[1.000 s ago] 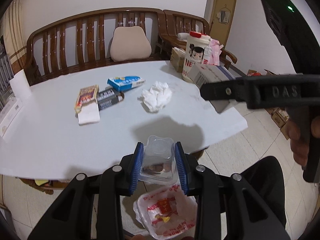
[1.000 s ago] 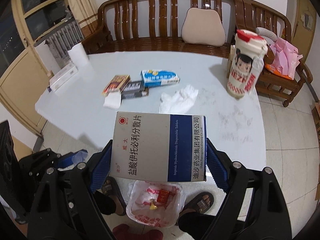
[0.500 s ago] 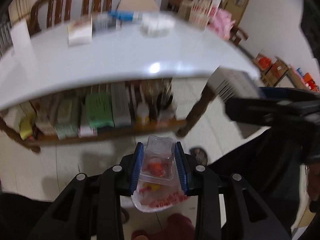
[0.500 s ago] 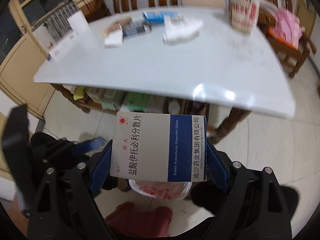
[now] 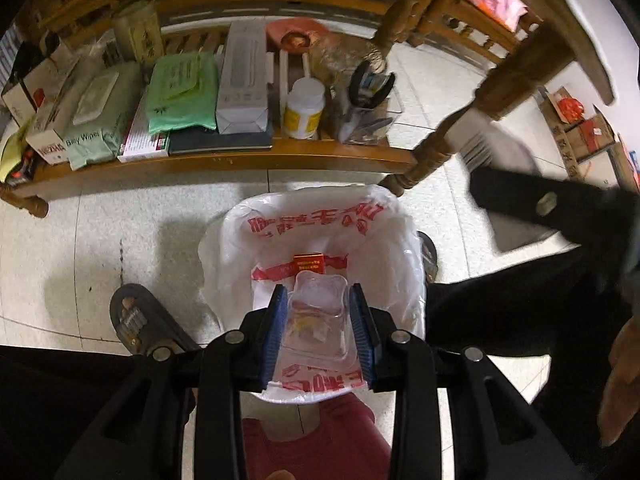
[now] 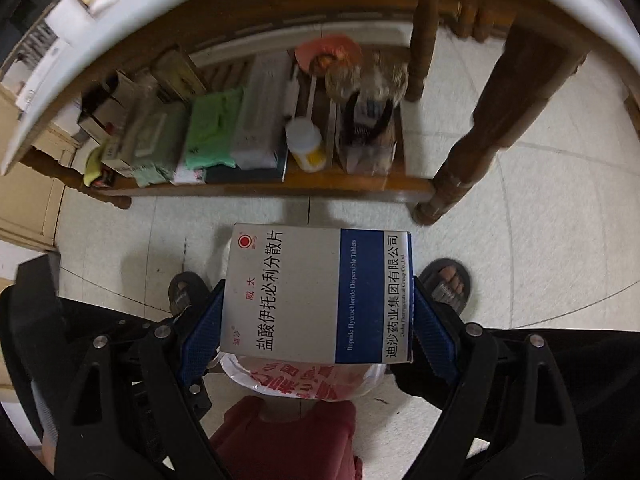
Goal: Collect trash
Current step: 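Carry the clear tray and medicine box down over the trash bag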
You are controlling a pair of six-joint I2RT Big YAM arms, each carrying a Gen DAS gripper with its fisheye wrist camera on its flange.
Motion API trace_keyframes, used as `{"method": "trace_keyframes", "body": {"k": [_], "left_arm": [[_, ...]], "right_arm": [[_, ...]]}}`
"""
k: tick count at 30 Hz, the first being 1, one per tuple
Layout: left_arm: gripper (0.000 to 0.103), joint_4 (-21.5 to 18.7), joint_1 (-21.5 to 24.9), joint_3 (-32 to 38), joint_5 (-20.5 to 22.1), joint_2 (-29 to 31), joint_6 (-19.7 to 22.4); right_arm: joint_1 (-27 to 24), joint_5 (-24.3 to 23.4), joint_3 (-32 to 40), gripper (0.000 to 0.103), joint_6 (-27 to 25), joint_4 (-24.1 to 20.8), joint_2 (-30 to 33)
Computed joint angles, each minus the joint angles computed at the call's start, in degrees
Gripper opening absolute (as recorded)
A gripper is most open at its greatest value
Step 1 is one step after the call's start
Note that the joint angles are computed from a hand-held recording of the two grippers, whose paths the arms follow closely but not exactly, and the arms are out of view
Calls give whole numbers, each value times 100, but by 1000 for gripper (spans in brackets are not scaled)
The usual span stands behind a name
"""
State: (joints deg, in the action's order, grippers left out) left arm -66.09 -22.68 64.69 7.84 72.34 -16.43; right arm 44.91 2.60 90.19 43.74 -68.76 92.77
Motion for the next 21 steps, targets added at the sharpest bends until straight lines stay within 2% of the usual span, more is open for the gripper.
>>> {"method": "trace_keyframes", "body": {"k": [11,13,18,21], "left_arm": [[32,387,-217,-485,-193,465,-21],[32,458,-265,-575,-298,505,22],[32,611,-199,-681,-195,533,-24],[33,642,-202,-739,-271,551,-43]], "right_arm": [[-146,-647,-474,83,429,591,615],[-127,-655,-481,83,451,604,709],[-88,-729,-422,84,434,679,911],[-88,-822,-402,84,404,696,1007]]}}
